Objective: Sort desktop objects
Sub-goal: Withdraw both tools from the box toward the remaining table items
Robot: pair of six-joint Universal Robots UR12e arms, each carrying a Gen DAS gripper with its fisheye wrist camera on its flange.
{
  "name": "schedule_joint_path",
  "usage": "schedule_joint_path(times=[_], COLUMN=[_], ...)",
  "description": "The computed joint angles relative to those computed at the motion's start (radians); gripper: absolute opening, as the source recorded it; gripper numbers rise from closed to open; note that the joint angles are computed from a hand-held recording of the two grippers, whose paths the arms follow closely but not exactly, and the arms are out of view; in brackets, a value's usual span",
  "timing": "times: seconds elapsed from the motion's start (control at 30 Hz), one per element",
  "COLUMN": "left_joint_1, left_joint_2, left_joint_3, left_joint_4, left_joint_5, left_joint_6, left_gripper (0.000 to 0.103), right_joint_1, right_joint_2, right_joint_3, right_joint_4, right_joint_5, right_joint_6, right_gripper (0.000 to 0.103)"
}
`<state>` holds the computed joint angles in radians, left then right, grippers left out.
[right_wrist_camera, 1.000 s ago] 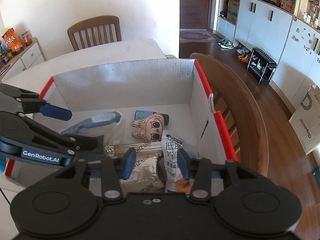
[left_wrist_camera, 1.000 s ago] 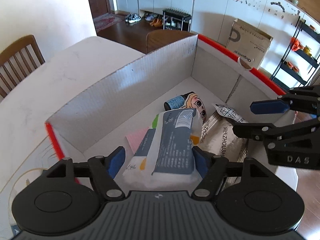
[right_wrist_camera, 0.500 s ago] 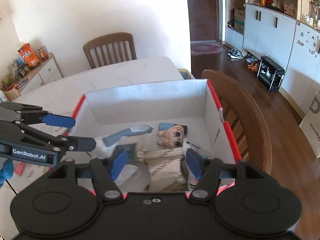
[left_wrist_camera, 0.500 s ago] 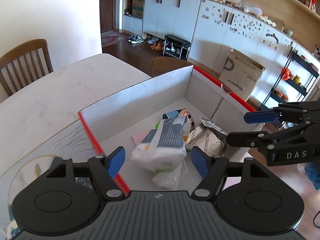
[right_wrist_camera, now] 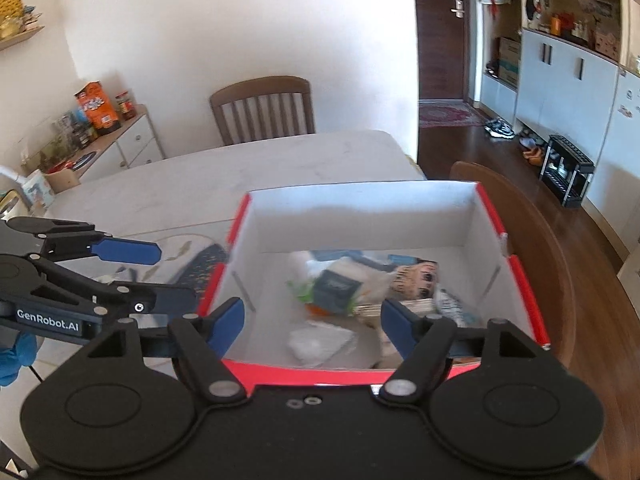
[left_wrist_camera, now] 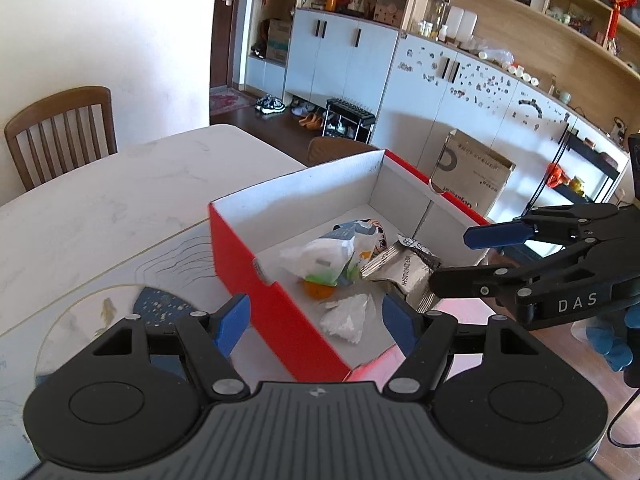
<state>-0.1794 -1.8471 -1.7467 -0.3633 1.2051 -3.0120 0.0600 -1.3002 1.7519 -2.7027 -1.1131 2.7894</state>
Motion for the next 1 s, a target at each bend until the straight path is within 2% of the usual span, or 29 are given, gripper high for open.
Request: schedule_joint_path(times=[0.03, 0.3, 0.53, 0.7, 0.8, 1.0], left_joint_1=[0.006, 0.064, 0.123, 0.180, 0.205, 0.240], left_joint_2=[0.006, 0.059, 0.111, 0.143, 0.155, 0.174], left_joint_3=[-0.008, -0.080, -0.162, -0.222, -0.249, -0.302], left_joint_4=[0.005, 0.042, 0.079, 0.073, 0.073, 0.100], left_joint_5=[-0.007, -0.043, -0.017, 0.004, 0.019, 0.030], left_joint_6=[-0.002, -0.013, 0.007, -0.014, -0.016, 0.031], left_gripper=[0.079, 0.082, 0.087, 0.091, 0.102, 0.103], right_joint_1=[0.005, 0.048, 0.094, 0.130, 0.148, 0.182], right_joint_2=[-0.003, -0.023, -0.022, -0.015, -0.009, 0.002], right_joint_3=[0.004, 0.024, 0.023, 0.022, 0.021, 0.015], right_joint_4=[-0.004, -0.011, -0.023, -0.035, -0.036, -0.035], right_joint_5=[-0.001, -0.008, -0.010, -0.021, -0.024, -0.026], right_joint_6=[0.002, 0.005, 0.006, 0.016, 0.018, 0.026], right_gripper=[0.076, 0.079, 0.082, 0.084, 0.086, 0.094])
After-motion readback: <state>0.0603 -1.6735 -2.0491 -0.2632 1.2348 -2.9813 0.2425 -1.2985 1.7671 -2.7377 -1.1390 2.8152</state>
